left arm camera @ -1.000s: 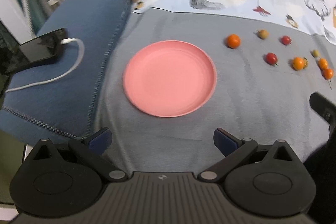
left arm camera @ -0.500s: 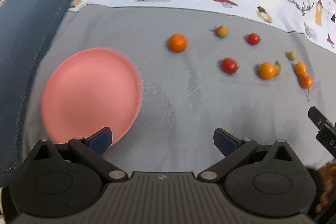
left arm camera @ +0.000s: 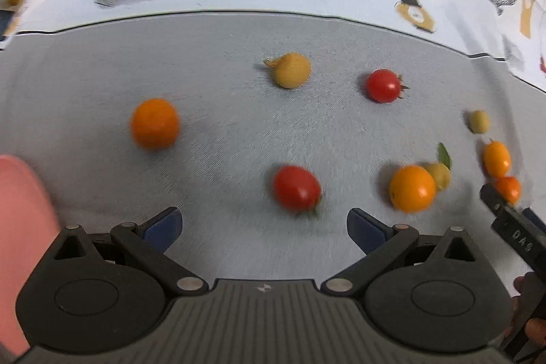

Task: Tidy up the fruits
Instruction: 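Reach to the red tomato with the left tool while the right tool reaches the orange fruit, then grasp the red tomato with the left tool while the right tool grasps the orange fruit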

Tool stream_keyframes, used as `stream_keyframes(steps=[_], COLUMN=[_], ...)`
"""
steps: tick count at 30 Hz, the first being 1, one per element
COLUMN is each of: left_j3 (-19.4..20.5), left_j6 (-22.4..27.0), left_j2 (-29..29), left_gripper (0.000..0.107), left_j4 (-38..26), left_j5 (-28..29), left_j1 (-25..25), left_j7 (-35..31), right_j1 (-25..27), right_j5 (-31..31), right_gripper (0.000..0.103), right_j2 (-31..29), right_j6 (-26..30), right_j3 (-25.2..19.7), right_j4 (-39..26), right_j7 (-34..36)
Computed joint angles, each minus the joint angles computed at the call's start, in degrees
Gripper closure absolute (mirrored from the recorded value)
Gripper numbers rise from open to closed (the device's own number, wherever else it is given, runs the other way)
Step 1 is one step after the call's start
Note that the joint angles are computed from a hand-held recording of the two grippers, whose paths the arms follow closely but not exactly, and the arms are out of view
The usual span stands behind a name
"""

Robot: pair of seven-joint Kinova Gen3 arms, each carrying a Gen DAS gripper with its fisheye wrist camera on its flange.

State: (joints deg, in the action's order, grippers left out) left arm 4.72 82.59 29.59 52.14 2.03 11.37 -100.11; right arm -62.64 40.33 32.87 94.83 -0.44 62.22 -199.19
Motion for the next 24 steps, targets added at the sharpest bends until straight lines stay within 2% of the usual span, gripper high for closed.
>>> stream_keyframes(steps=[4, 8, 10, 11, 12, 13, 14, 15, 17, 20, 24], left_j3=[-0.9, -0.7, -0.7, -1.0, -0.6, 0.2, 0.4, 0.4, 0.7, 1.0, 0.7], left_j6=[2.0, -1.3, -3.6, -5.5, -6.4, -6.5, -5.5, -4.2, -3.9, -3.6, -4.3], left_j2=[4.2, 3.2, 1.8, 0.6, -0.5, -1.0, -1.0, -0.8, -1.5, -3.7, -8.9], left_gripper=[0.005, 0.005, 0.011, 0.027, 0.060, 0.075, 0.074, 0.074, 0.074, 0.074, 0.074], left_j4=[-4.3, -1.7, 0.7, 2.4, 3.4, 3.6, 3.0, 2.1, 2.3, 3.8, 8.1], left_j5=[-1.4, -1.5, -1.9, -2.5, -2.1, -1.3, -0.9, -0.2, 1.2, 3.0, 4.6], left_j1=[1.3, 1.1, 1.3, 1.8, 1.4, 0.6, 0.5, 0.1, -0.9, -2.8, -5.5], left_j7=[2.8, 2.0, 2.0, 1.8, 1.0, -0.2, -0.3, 0.0, -0.6, -2.4, -5.7], right_j1=[-1.4, -1.1, -1.2, -1.2, -1.1, -1.2, -1.9, -2.2, -2.1, -3.0, -7.9], right_j5=[3.0, 4.2, 4.6, 4.7, 4.4, 4.1, 4.6, 5.1, 4.3, 3.6, 5.1], right_gripper=[0.001, 0.001, 0.001, 0.001, 0.005, 0.021, 0.052, 0.064, 0.064, 0.064, 0.064], right_j2=[2.1, 1.9, 2.1, 1.7, 1.4, 1.8, 2.0, 2.2, 2.2, 0.9, 0.1], right_j6=[-1.1, -1.4, -1.3, -1.8, -1.6, -0.6, 0.3, 0.8, 1.5, 1.8, 4.5], right_j3=[1.5, 0.7, 0.7, 0.6, 0.4, 0.6, 0.9, 0.9, 0.7, 1.0, 3.7], right_j4=[1.8, 2.9, 3.0, 3.7, 3.7, 2.7, 2.0, 1.5, 0.3, 0.5, -0.9], right_j7=[2.7, 0.9, 0.9, 0.6, 0.7, 1.3, 1.3, 1.5, 2.0, -1.3, -4.0])
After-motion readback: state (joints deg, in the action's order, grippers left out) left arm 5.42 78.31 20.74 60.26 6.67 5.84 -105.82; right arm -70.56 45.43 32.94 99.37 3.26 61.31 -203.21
